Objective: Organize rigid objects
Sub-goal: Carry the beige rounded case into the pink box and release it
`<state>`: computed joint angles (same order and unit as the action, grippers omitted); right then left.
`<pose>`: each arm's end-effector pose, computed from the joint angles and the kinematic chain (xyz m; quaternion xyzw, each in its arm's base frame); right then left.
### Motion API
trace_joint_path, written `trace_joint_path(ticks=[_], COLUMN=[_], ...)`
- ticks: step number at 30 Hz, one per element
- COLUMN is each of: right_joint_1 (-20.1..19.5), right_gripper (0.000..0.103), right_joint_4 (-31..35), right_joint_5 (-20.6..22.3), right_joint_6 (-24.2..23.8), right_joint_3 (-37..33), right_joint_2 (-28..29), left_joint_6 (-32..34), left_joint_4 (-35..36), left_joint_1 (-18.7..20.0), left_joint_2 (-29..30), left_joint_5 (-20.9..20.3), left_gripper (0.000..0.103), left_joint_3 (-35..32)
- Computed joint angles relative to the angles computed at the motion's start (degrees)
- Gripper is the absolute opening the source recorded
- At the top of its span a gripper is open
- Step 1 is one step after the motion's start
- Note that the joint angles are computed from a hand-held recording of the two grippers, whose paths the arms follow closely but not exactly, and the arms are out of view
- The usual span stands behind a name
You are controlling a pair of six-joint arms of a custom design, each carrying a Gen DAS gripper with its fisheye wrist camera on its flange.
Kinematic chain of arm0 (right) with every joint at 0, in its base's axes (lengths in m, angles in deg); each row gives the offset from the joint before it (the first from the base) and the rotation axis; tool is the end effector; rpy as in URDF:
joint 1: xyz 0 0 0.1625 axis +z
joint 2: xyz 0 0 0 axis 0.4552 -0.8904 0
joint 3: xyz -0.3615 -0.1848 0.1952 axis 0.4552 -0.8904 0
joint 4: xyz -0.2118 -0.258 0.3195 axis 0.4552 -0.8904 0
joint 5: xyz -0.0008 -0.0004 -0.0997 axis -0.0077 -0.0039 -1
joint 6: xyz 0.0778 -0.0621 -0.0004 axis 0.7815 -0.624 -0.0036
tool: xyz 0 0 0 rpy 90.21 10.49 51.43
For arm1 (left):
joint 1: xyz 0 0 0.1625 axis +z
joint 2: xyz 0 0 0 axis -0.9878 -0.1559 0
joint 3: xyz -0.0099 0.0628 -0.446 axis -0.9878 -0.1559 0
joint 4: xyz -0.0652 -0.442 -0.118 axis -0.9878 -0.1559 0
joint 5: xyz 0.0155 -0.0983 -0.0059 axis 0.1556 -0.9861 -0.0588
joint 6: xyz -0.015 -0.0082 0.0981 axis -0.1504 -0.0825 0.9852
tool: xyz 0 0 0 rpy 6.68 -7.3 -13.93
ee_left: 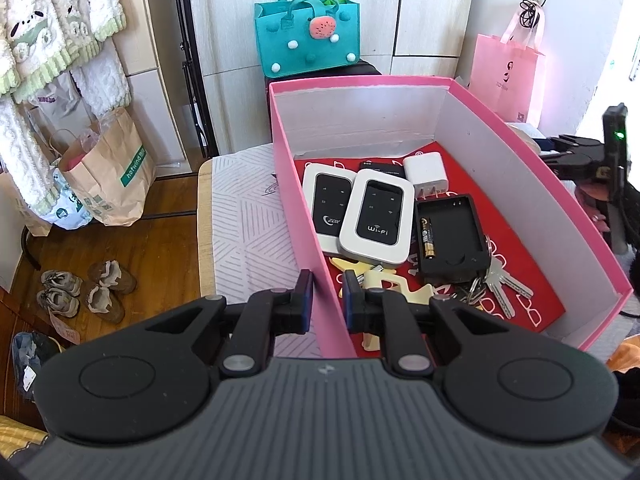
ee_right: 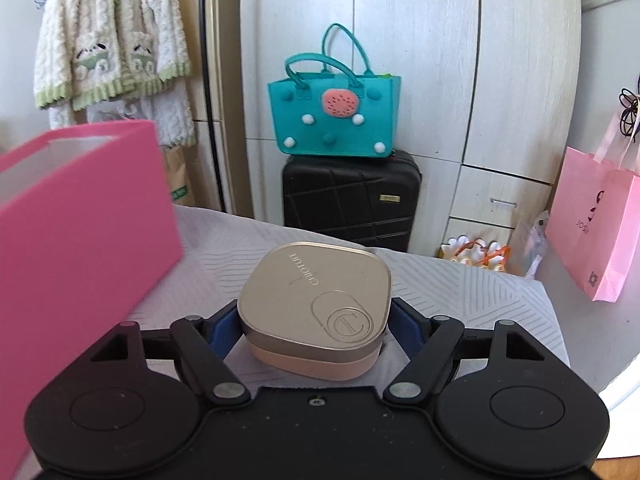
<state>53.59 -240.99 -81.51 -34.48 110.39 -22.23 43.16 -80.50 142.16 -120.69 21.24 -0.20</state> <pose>-0.0188 -0.7686 0.2473 0.1859 -0.8255 0.4105 0.3399 -0.2241 -0.7873 0.1033 0.3458 0.8783 -0.2241 0.2423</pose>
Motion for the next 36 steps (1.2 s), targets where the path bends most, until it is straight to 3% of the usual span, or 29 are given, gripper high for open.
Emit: trace_joint_path(ticks=[8, 13, 17, 21, 26, 36], right_joint_1=[1.94, 3.62, 4.84, 6.45, 9.2, 12.03], right_gripper=[0.081, 0.081, 0.081, 0.081, 0.081, 0.081], right_joint_4=[-3.68, -2.89, 2.97, 12.73, 23.08, 31.49], right_joint_5=[4.07, 9.75, 16.0, 18.39, 13.0, -1.18], right_joint_6=[0.08, 1.23, 1.9, 0.33, -3.55, -9.49], right_joint_3=[7.35, 11.89, 13.63, 11.96, 6.07, -3.49], right_joint_2=[-4.45, -8.41, -11.11, -11.56, -8.39, -1.3], left_joint_6=[-0.05, 0.06, 0.0, -0.61, -1.73, -2.35], left_joint_4=[-0.15, 0.17, 0.45, 0.29, 1.0, 1.71], left_joint_1=[0.01, -0.1, -0.33, -0.3, -0.25, -0.26], left_joint_2=[-0.04, 0.01, 0.12, 0.04, -0.06, 0.12], left_joint_5=[0.11, 0.68, 1.29, 0.94, 0.74, 0.95], left_gripper=[0.014, 0.014, 0.013, 0.013, 0.013, 0.013], left_joint_3=[0.11, 0.06, 0.01, 0.11, -0.2, -0.7])
